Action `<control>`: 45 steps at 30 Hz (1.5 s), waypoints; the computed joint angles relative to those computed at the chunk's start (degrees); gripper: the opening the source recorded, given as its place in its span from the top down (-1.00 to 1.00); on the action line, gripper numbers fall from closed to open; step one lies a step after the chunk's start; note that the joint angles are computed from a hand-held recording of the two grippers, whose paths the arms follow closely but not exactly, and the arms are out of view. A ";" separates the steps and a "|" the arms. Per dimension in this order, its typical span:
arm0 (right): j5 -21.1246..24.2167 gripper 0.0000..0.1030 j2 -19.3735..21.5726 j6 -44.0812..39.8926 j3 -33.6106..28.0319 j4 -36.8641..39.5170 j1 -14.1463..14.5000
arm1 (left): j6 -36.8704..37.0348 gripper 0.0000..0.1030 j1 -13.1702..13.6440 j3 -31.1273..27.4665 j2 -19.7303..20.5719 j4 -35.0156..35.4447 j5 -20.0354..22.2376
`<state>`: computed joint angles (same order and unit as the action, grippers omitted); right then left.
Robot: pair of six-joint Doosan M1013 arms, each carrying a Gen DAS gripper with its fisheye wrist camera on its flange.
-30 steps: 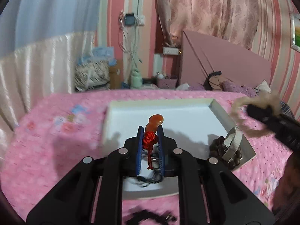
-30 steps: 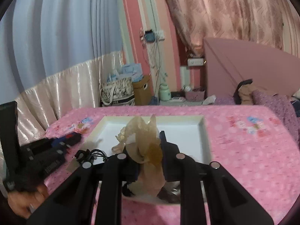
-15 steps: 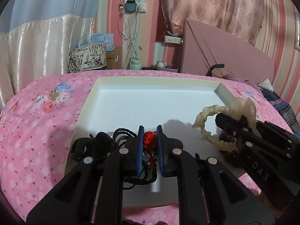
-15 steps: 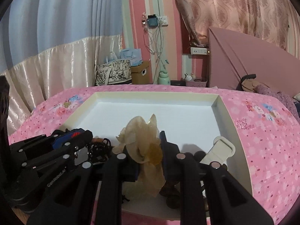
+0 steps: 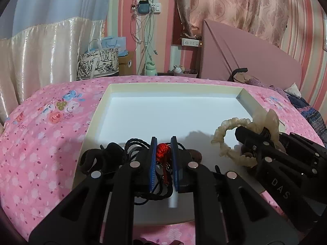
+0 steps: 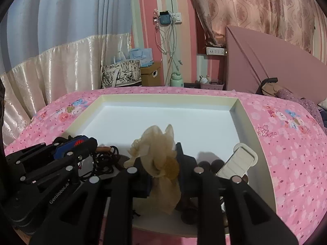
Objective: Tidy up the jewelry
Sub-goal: 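Carry the scrunchie into the tray with the right tool while the left tool carries the red charm there, then open both tools in the tray and lift them away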
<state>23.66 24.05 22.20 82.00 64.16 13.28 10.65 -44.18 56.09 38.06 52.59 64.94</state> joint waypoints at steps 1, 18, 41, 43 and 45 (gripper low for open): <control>0.30 0.59 0.08 0.04 -0.15 -0.04 -0.08 | 0.04 0.78 -0.02 0.14 -0.07 -0.04 -0.01; -0.10 0.53 0.22 0.67 -0.28 -0.39 -0.06 | 0.23 0.65 0.04 -0.17 0.14 -0.35 0.36; 1.07 0.48 -0.07 -1.35 0.44 3.78 -0.58 | -3.06 0.38 -0.56 1.95 -0.88 2.60 0.21; 0.96 0.48 -0.14 -1.55 0.59 4.35 -0.70 | -2.74 0.37 -0.60 1.81 -0.83 2.60 0.42; 1.20 0.48 -0.24 -1.70 0.73 4.55 -0.82 | -2.97 0.37 -0.66 2.04 -0.97 2.63 0.36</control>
